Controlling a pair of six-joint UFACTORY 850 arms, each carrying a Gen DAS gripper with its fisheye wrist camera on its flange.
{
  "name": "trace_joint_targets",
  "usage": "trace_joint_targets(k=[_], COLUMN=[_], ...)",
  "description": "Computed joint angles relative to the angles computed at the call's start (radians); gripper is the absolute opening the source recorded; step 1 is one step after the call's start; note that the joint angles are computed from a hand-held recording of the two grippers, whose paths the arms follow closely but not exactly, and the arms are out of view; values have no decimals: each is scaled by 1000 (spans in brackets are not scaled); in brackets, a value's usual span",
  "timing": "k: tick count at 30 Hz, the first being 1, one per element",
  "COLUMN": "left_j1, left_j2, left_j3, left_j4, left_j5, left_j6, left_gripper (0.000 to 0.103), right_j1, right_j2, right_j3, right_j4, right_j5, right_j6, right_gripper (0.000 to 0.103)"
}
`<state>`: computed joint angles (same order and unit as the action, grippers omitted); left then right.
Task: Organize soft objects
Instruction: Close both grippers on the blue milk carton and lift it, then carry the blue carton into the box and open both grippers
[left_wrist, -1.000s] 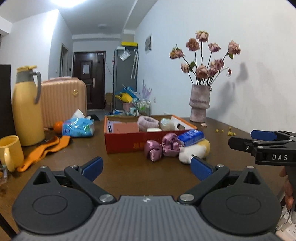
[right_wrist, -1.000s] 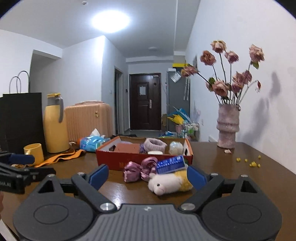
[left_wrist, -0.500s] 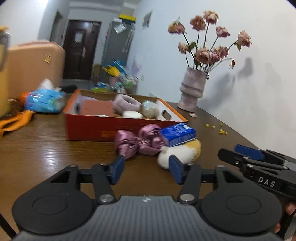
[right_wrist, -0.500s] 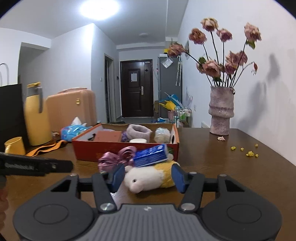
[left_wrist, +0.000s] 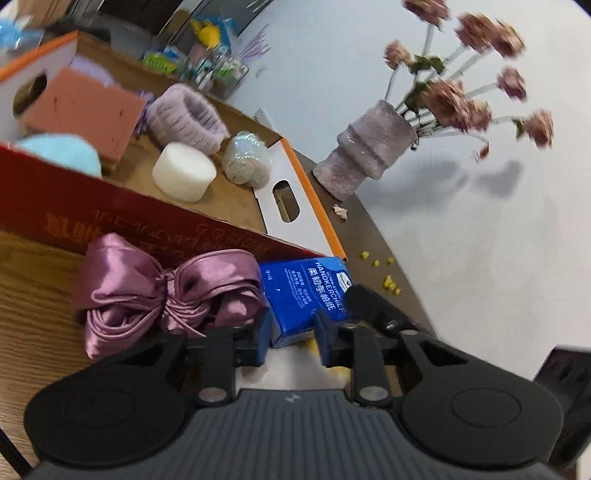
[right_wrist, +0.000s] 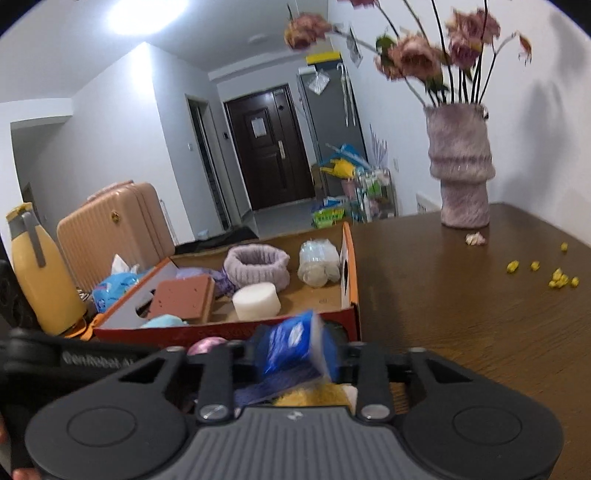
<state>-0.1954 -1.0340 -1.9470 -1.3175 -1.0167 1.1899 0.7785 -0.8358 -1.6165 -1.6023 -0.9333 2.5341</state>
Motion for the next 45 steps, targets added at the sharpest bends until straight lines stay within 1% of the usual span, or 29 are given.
trace_joint_targets(k=[1,2,4,8,11,15,18,21,23,24,26,28,30,33,34,37,38,40,41,43,45], left_j1=[4,9,21,65,116,176,206,225,227,228,233,231,224,212,208,213,212,208,205,198,196], left_j2=[-12,-11,20,165,236,328,366,375,387,394,392,384,377,363,356,318,312,318,327,348,359], left_j3=[-18,-19,20,240,369,528,592,612,632,641,638,627,618,604,598,558,547,553,564,588,592], left_j4=[3,4,2,-6,25,42,59,52,17,-2,-23,-29,-35,-21,-11,20,33,32,21,-11,-60], left_j5=[-20,-30,-37,-34,-37,34,73,93,129,138,124,115,120,136,143,98,91,103,116,145,133], left_j6=[-23,-36,-14,214,238,294,337,371,416,443,461,447,443,426,415,348,331,337,350,388,424], left_gripper=[19,18,18,18,18,18,18,19,27,27,34,36,36,36,32,26,26,24,23,21,21], right_j1=[0,2,10,64,116,171,194,204,212,214,216,212,203,181,176,168,165,161,160,161,162], right_j2=[-8,-11,2,35,17,-37,-68,-79,-89,-92,-93,-83,-76,-70,-71,-79,-78,-75,-75,-75,-67], right_j3=[-10,-14,2,52,36,-33,-73,-81,-92,-100,-103,-90,-74,-61,-59,-57,-53,-52,-55,-61,-56], right_j4=[19,29,19,-25,-6,40,64,64,76,87,87,69,46,26,18,-20,-32,-27,-22,-6,-17], right_j5=[-8,-14,-7,-12,-2,41,69,120,112,106,99,104,107,152,169,191,197,214,217,204,180], right_j6=[-17,-23,0,76,71,35,2,7,3,-8,-9,18,61,100,107,152,164,153,143,135,169], right_gripper=[22,20,18,18,18,18,18,19,21,21,21,21,21,21,21,20,19,19,16,14,14])
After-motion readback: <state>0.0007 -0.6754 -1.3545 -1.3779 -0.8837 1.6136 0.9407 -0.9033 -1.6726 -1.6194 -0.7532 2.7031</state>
